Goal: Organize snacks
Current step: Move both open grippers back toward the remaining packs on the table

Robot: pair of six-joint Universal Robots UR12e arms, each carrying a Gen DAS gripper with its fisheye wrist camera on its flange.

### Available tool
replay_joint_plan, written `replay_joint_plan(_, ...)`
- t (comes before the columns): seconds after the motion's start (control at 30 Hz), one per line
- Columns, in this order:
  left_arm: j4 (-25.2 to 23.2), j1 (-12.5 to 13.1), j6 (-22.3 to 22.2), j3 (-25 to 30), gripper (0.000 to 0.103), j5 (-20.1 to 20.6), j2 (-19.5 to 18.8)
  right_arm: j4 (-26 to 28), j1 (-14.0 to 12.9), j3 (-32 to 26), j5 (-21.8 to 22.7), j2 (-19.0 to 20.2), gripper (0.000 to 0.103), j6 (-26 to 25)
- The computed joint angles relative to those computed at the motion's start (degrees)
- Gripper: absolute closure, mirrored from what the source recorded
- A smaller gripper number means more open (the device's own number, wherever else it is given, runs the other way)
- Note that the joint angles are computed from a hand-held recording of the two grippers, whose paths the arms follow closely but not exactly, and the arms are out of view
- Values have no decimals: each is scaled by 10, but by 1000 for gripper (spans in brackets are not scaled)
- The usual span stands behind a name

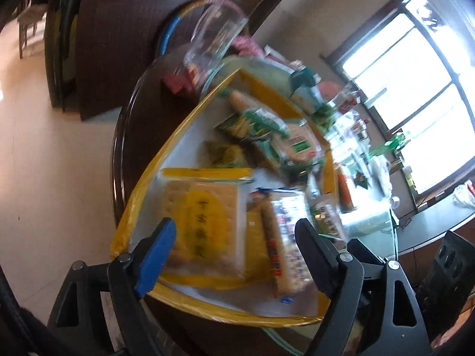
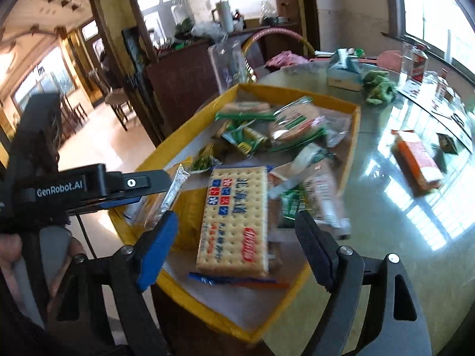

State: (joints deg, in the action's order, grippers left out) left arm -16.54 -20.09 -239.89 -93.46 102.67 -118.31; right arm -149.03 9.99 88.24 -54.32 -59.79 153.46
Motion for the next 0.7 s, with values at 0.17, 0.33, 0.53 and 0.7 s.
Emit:
replay_joint_plan(0.17,-100,-47,52,73,21,148,-24,39,-47,-9,113,2,21,11)
replay_joint_plan(0.33,-40,-55,101,107,21,81,-48,59,-76,-38,91,15,19,51)
replay_joint_plan(0.53,-23,-54,144,172,21,-16,-94,117,-100,-125,19,55,19,52)
replay_joint_plan(0.7,-64,-53,161,232,21,-43,-129,168,-104,-237,-36,113,19,101)
